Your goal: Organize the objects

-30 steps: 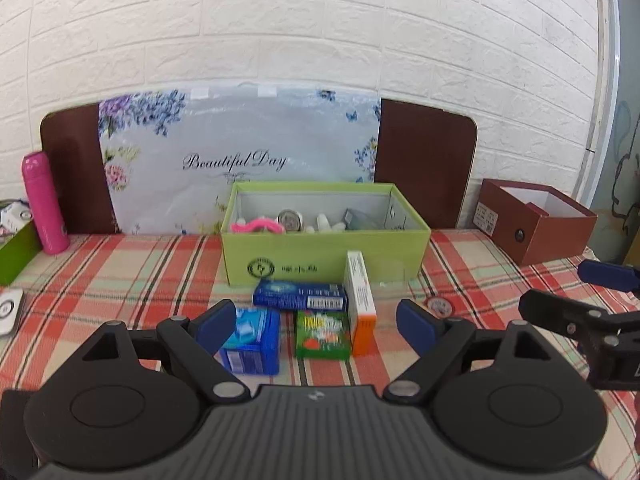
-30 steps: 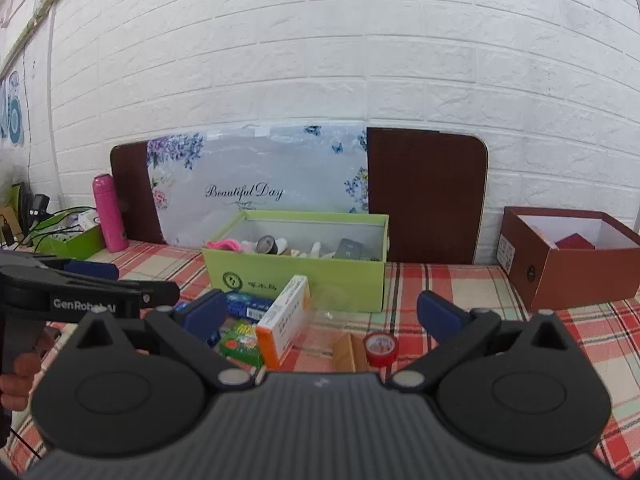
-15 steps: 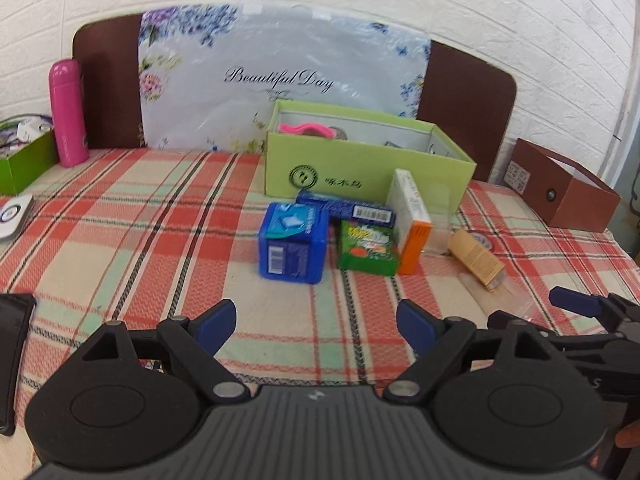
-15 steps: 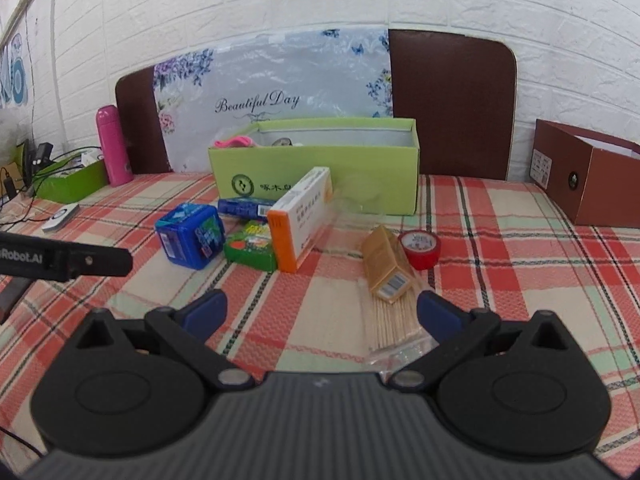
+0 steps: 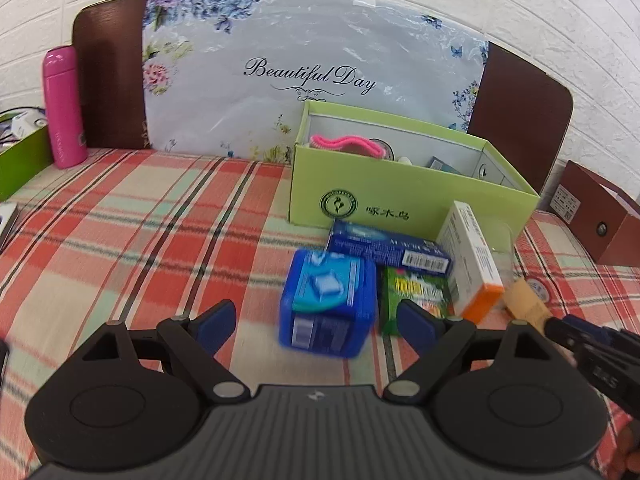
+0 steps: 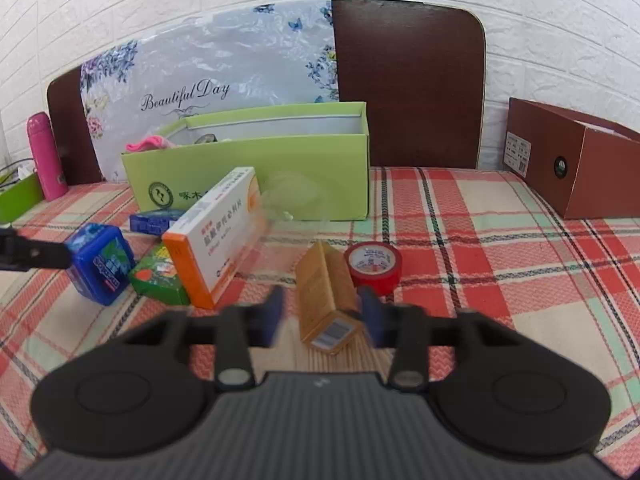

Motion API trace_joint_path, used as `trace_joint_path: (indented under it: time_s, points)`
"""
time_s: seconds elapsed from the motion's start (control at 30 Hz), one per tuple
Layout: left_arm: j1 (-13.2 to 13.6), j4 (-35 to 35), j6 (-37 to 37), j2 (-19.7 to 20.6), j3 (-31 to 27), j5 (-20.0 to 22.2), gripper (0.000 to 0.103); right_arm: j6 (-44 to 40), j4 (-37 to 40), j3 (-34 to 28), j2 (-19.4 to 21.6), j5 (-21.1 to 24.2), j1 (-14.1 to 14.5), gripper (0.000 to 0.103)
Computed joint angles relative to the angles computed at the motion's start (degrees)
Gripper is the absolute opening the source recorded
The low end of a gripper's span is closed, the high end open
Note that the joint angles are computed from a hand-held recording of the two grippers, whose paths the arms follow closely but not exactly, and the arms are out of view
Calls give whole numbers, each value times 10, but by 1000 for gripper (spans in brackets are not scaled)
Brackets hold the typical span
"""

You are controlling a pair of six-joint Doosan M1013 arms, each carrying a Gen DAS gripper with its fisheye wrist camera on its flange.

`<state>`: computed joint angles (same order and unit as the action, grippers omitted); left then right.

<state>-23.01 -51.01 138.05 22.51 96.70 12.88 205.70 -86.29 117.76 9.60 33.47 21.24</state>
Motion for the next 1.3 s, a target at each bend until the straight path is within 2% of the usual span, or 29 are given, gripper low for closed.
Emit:
trace_joint_path:
  time_s: [0.07, 0.13, 0.17, 0.23, 0.33, 0.4, 0.43, 0.57, 0.63, 0.67, 0.77, 0.8, 0.83, 0.9, 0.93, 0.97, 1.0, 1.07, 1.13, 1.23, 1.3]
  points:
    - [-3, 39, -35, 12, -17, 4, 90, 36, -41, 9, -9, -16, 2, 15]
    - [-3, 98, -100, 24, -35, 16, 88, 27, -46, 13, -18, -52, 1, 12]
    - [-1, 101, -111, 30, -42, 27, 77, 27, -52, 16, -22, -68, 1, 12]
    - [9, 48, -76, 38, -55, 72, 61, 14, -51, 18, -25, -84, 4, 12]
    - [14, 28, -67, 33, -47, 84, 60, -13, -32, 12, -22, -51, 14, 14]
    - [17, 26, -43, 24, -36, 97, 60, -14, -25, 7, -16, -21, 15, 28]
    - [18, 28, -32, 18, -29, 102, 60, -17, -19, 4, -12, -7, 15, 42]
    - [22, -22, 48, -4, 6, 109, 60, -56, 2, -12, 7, 15, 6, 51]
    - [22, -32, 64, -9, 14, 112, 60, -79, 22, -20, 18, 17, 1, 49]
    - [22, -31, 67, -12, 17, 113, 60, -84, 31, -21, 19, 9, -2, 29]
    - [25, -46, 94, -18, 23, 120, 60, -43, -9, -9, 6, -5, 6, 23]
    - [26, -42, 93, -19, 24, 123, 60, -62, 0, -7, 0, -14, 10, 23]
    - [25, -41, 94, -21, 26, 122, 60, -76, 8, -3, -8, -41, 8, 23]
    - [25, -51, 108, -26, 34, 117, 60, -168, 98, 7, -28, -158, -13, 23]
    - [25, -50, 109, -27, 37, 116, 61, -202, 130, 12, -32, -192, -17, 24]
    - [25, -51, 110, -29, 40, 115, 64, -208, 132, 16, -37, -200, -13, 28]
    - [25, -49, 107, -30, 42, 113, 65, -185, 106, 19, -38, -189, -6, 30]
    - [24, -32, 89, -29, 43, 114, 68, -119, 56, 23, -39, -173, 1, 41]
    - [24, -22, 79, -27, 43, 115, 68, -96, 55, 23, -37, -174, -2, 43]
    - [20, 5, 49, -23, 39, 114, 68, -162, 101, 15, -29, -183, -1, 46]
    - [22, -18, 67, -21, 39, 116, 68, -182, 96, 11, -23, -176, 5, 46]
